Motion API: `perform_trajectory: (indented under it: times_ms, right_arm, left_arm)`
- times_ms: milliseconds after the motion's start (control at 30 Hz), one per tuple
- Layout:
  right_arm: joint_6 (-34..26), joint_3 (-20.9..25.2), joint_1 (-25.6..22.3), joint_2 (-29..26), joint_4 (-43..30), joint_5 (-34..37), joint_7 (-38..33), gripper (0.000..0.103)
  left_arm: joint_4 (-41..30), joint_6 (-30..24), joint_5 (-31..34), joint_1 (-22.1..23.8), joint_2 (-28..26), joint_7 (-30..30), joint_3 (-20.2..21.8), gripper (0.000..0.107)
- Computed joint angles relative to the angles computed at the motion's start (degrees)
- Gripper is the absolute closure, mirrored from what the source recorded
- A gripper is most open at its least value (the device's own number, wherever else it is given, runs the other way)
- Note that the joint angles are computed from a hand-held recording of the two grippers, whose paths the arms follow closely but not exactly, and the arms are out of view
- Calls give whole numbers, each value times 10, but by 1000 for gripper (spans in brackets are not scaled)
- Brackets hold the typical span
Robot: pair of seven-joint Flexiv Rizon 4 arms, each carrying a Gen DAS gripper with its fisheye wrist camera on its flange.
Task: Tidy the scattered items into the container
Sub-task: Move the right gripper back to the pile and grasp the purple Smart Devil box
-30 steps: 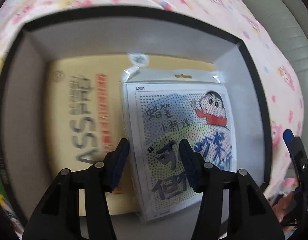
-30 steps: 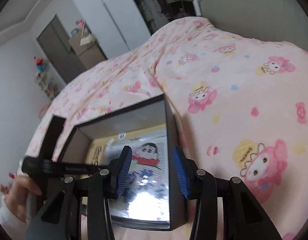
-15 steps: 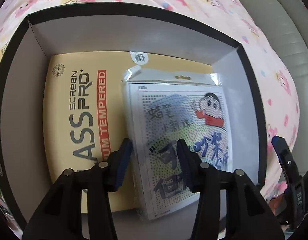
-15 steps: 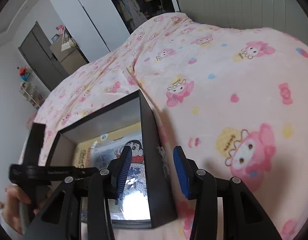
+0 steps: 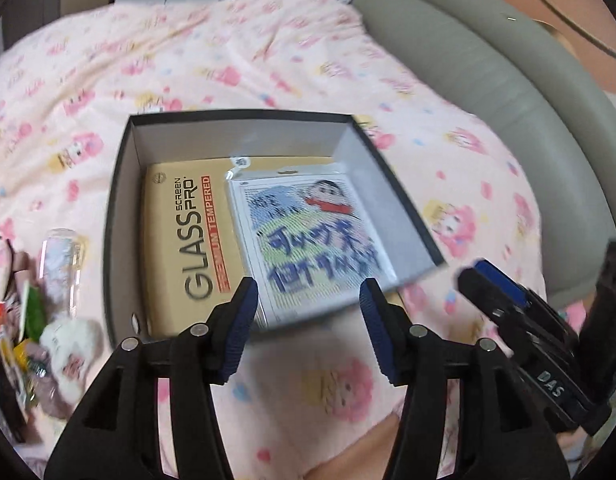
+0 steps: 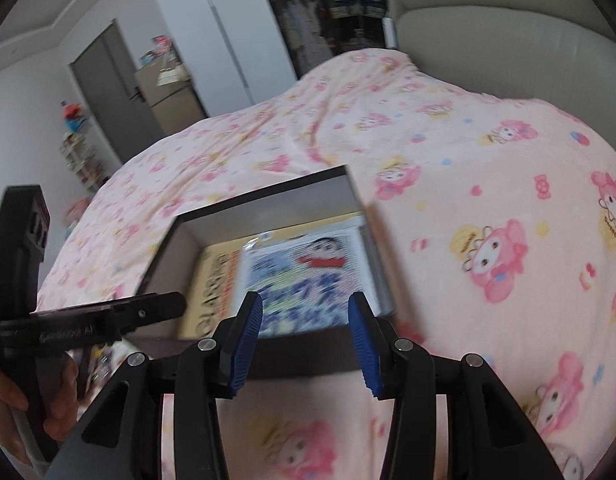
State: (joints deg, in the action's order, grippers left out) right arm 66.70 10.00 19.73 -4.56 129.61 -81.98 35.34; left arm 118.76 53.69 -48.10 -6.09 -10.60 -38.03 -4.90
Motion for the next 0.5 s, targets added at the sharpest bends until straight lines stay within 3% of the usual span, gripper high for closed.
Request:
perform_trajectory:
  times_ms: [100, 167, 367, 500]
  right_arm:
    - [-19, 16, 22, 0, -11, 26, -24, 62]
    - [-23, 21, 34, -1, -18, 33, -30, 61]
    - [-28, 28, 73, -22, -48, 39, -43, 61]
    - [-24, 21, 104, -67, -94, 26, -57, 61]
  left_arm:
    - [39, 6, -43, 2, 35, 62, 5, 51]
    - [70, -39, -51, 16, 78, 96, 32, 51]
    - [111, -79, -45, 29, 131, 125, 77, 52]
    - [131, -64, -40, 54, 144, 115, 102, 52]
